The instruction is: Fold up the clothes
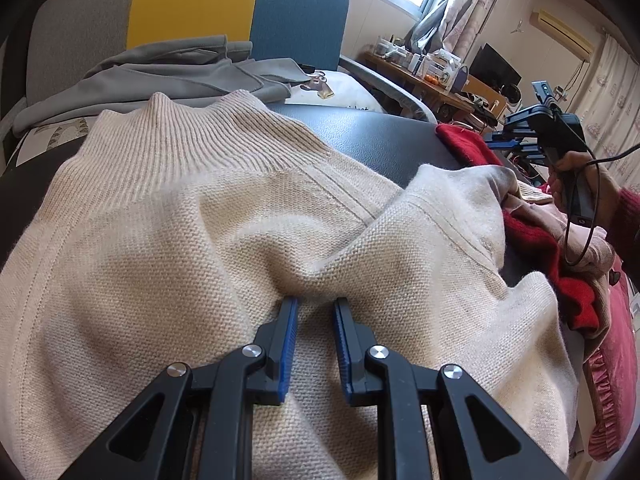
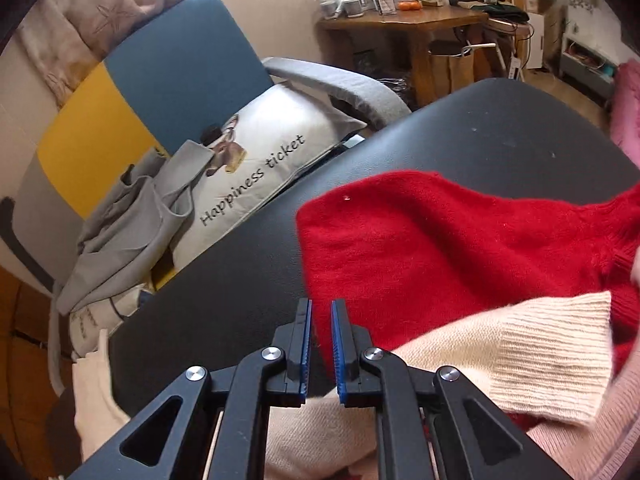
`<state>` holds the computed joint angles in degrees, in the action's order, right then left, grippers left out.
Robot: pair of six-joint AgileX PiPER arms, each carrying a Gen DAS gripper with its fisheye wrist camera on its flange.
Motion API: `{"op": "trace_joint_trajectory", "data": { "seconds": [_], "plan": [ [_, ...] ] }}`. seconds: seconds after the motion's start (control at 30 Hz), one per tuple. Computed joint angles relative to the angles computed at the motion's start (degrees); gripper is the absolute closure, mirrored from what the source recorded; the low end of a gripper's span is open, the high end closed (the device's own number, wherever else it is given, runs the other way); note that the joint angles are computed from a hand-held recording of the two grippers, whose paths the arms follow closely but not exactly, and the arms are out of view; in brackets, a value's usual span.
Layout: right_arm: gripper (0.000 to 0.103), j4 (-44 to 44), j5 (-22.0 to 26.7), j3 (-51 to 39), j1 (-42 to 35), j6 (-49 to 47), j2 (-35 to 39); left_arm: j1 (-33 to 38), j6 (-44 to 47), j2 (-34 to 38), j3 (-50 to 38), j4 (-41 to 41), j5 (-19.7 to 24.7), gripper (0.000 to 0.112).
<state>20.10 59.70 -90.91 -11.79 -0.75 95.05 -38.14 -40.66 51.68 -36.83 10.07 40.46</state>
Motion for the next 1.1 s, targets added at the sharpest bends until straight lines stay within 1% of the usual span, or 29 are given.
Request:
{"op": "trace_joint_trajectory", "data": {
  "seconds": [0.07,0.13,0.17,0.23,0.27,0.3,0.33,0.4,0.47,0.53,0.57,0.6,0.63,0.67,0.73,0.8,0.9,1.0,1.03,1.1],
  "plan": [
    [0.091,5.34,0.8,3.08,-3.12,-3.53,-2.33,0.73,1.15,-0.13,0.16,-1.2,-0.44,0.095],
    [0.089,8.8,0.87,7.73,-6.58,-6.49,-5.78,1.81,2.86,-0.32,0.39,-2.89,-0.95,0.095],
    [0.086,9.6,1.22,9.63,-8.19,-7.08,-7.16,2.06,3.23,-0.33,0.43,-3.28,-1.1,0.095],
    [0.072,11.16,2.99,12.81,-11.64,-8.14,-9.21,1.79,2.76,-0.18,0.35,-2.87,-1.1,0.095],
    [0.058,11.38,3.3,13.8,-12.59,-8.44,-9.68,1.58,2.4,-0.14,0.33,-2.53,-1.06,0.095],
    [0.05,11.4,2.94,14.7,-13.09,-8.6,-9.96,1.47,2.21,-0.1,0.31,-2.37,-1.05,0.095],
    [0.048,11.86,2.93,15.7,-13.87,-8.83,-10.3,1.41,2.05,-0.06,0.28,-2.25,-1.05,0.095],
    [0.047,14.13,3.16,17.07,-15.01,-9.01,-9.63,0.97,1.38,-0.09,0.31,-1.63,-0.92,0.095],
    [0.046,15.37,2.35,17.79,-14.81,-8.17,-8.36,0.77,1.0,0.01,0.25,-1.31,-0.9,0.095],
    [0.045,16.99,-0.96,19.34,-14.3,-6.91,-7.91,0.78,0.97,-0.01,0.28,-1.42,-1.01,0.095],
    [0.046,16.5,-2.66,19.68,-13.64,-6.12,-7.81,0.91,1.17,-0.03,0.31,-1.64,-1.1,0.095],
    [0.055,13.72,-4.48,19.58,-11.92,-4.9,-7.84,1.05,1.38,-0.06,0.35,-1.87,-1.19,0.095],
    [0.07,10.71,-6.16,19.44,-10.2,-3.44,-7.89,1.22,1.64,-0.08,0.38,-2.13,-1.29,0.095],
    [0.095,9.43,-7.36,19.96,-9.33,-3.46,-8.99,1.34,1.83,-0.11,0.41,-2.34,-1.37,0.095],
    [0.095,6.79,-9.67,20.95,-7.62,-3.39,-11.12,1.64,2.3,-0.15,0.48,-2.84,-1.55,0.095],
    [0.095,6.81,-10.96,21.96,-7.63,-4.28,-13.62,1.93,2.75,-0.2,0.54,-3.32,-1.73,0.095],
    [0.095,5.81,-11.48,20.64,-6.98,-2.47,-16.3,2.83,4.26,-0.32,0.71,-4.8,-2.15,0.095],
    [0.095,-1.32,-8.96,12.96,-3.33,4.2,-12.59,3.74,5.83,-0.56,0.95,-6.41,-2.5,0.095],
    [0.095,-6.21,-6.73,8.29,-1.13,7.76,-9.11,3.82,5.94,-0.64,1.0,-6.52,-2.51,0.095],
    [0.094,-10.84,-1.13,0.37,0.86,11.68,-2.56,4.7,7.42,-0.57,1.06,-7.47,-2.67,0.095]
  ]
}}
